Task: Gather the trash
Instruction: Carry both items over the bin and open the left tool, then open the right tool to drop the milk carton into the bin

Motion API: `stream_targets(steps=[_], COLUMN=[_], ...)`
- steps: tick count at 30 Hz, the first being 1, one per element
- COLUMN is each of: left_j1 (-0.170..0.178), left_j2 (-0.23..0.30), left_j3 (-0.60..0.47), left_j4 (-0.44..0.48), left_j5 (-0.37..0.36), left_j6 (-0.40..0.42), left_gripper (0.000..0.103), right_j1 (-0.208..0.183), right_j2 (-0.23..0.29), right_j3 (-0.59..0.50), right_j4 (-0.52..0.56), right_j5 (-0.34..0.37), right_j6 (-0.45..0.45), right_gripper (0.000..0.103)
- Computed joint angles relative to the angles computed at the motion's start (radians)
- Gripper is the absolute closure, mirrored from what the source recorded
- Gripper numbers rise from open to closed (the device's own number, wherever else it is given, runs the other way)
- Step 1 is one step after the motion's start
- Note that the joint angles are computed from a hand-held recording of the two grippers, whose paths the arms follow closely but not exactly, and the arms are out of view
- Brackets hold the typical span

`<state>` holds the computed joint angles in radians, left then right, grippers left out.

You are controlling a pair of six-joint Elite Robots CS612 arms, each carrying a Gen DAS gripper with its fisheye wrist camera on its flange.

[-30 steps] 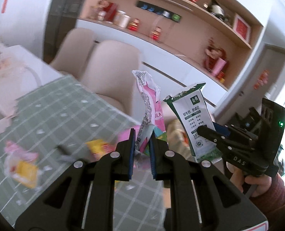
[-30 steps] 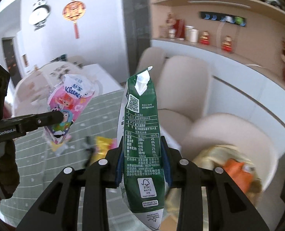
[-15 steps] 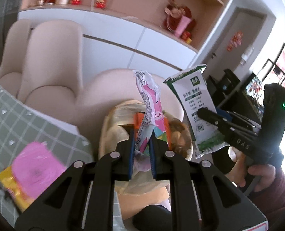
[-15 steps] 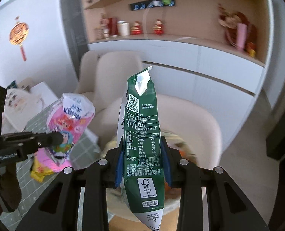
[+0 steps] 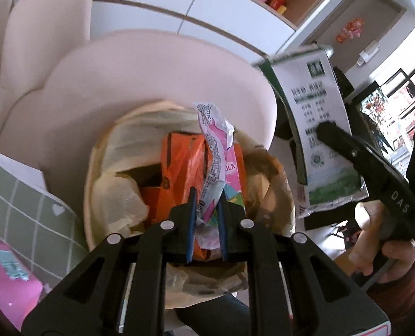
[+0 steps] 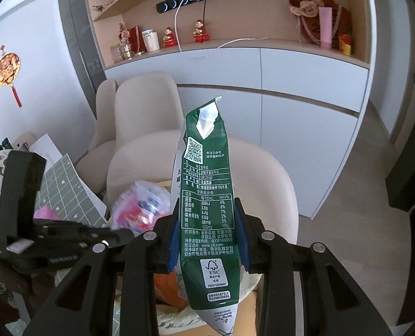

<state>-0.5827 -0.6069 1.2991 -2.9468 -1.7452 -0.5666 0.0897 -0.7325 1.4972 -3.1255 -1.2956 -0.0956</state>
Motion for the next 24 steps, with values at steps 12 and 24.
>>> stream_targets(steps=[12, 24], left_j1=[-0.004, -0.019], left_j2=[-0.076, -0.159], left_j3=[0.148, 0.303], left_j4=[-0.137, -0.267], left_j5=[0.128, 0.239], left_j6=[-0.1, -0.157], left_gripper=[0.056, 0.054], right_j1=[0.021, 0.059], right_j2=[0.079, 0.113], right_j3=[-0.132, -0.181], right_j4=[0.268, 0.468], right_j5=[0.023, 0.031], right_j6=[-0.001, -0.081], right_gripper=[0.071, 0.071])
